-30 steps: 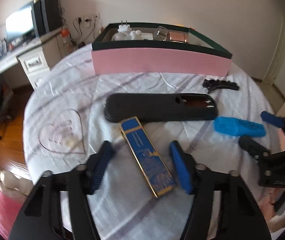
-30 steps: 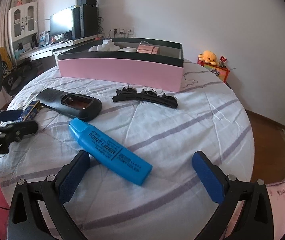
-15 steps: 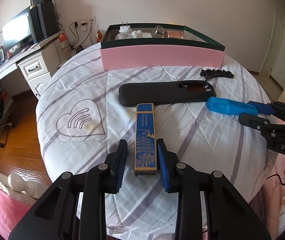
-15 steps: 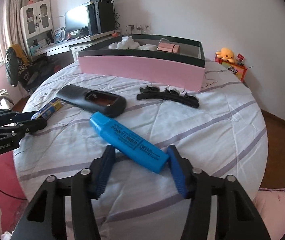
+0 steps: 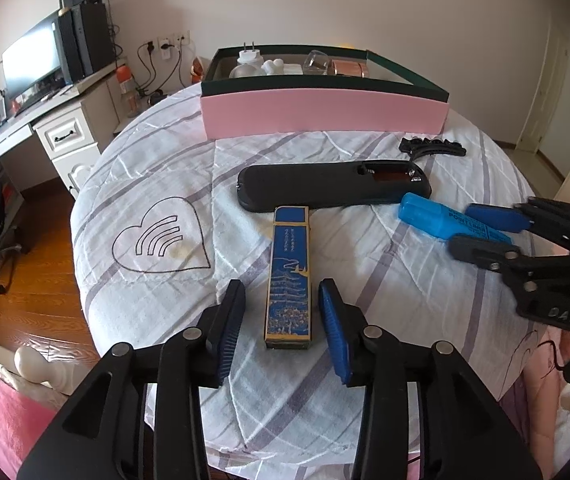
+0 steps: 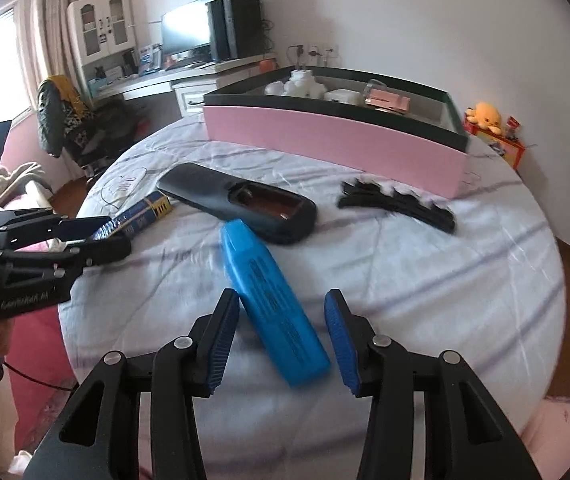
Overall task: Organize rigid objects
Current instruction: 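Grasp the blue-and-gold box with the left gripper while the right grasps the blue highlighter, then lift the blue-and-gold box and blue highlighter over the pink box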
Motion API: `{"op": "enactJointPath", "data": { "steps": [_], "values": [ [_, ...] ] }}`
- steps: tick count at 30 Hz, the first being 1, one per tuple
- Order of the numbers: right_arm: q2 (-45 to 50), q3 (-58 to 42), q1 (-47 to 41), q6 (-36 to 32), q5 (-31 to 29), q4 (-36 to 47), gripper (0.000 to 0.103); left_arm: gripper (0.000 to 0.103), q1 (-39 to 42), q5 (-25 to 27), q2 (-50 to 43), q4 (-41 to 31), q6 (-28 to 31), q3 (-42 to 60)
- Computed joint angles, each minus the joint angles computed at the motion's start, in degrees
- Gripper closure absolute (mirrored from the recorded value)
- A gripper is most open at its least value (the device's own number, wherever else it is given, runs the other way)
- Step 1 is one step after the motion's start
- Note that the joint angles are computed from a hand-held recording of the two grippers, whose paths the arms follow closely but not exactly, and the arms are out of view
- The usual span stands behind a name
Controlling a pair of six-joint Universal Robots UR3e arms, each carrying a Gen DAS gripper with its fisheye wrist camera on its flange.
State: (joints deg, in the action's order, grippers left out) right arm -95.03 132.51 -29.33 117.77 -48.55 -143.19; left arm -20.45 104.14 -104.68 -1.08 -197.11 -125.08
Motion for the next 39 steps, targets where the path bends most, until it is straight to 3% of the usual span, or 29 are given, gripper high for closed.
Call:
{"op": "enactJointPath", "data": {
  "steps": [5, 10, 14, 18, 21, 23, 28, 34, 39],
  "values": [
    [-1.75, 1.2, -0.51, 1.32, 0.06, 0.9, 0.076, 0.063, 0.08, -0.04, -0.81, 1.97, 0.42, -0.2],
    [-7.76, 6.19, -9.39, 2.41, 2.63, 3.46, 0.076, 0.063, -0.33, 0.59, -1.97, 5.26, 1.17, -1.11],
    [-5.12, 7.25, -11.04, 8.0, 2.98, -2.55, 0.076, 0.063, -1.35, 2.26, -4.39, 5.74, 1.07, 1.1],
    [-1.7, 9.3, -8.01, 13.61, 1.26, -14.75, 0.076, 0.055, -0.64, 1.27, -6.04, 8.58, 1.1, 1.17],
    [-1.11, 9.93, -7.81, 14.99, 1.13, -16.96, 0.075, 0.053, -0.23, 0.54, -5.9, 9.16, 0.97, 0.73],
    [-0.6, 10.34, -7.23, 14.97, 0.59, -19.1, 0.075, 0.056, -0.33, 0.89, -5.9, 9.76, 0.27, 0.44],
    [-0.21, 12.51, -8.25, 14.29, 1.71, -22.77, 0.075, 0.076, -1.59, 2.46, -6.6, 11.52, 0.37, 0.16],
    [0.27, 13.99, -7.57, 15.0, 0.93, -27.23, 0.075, 0.078, -1.74, 2.37, -6.75, 12.09, -0.21, 0.01],
    [-0.91, 11.92, -6.42, 15.79, -0.8, -23.72, 0.076, 0.079, -3.13, 4.19, -7.1, 8.87, -2.4, 2.47]
  ]
}}
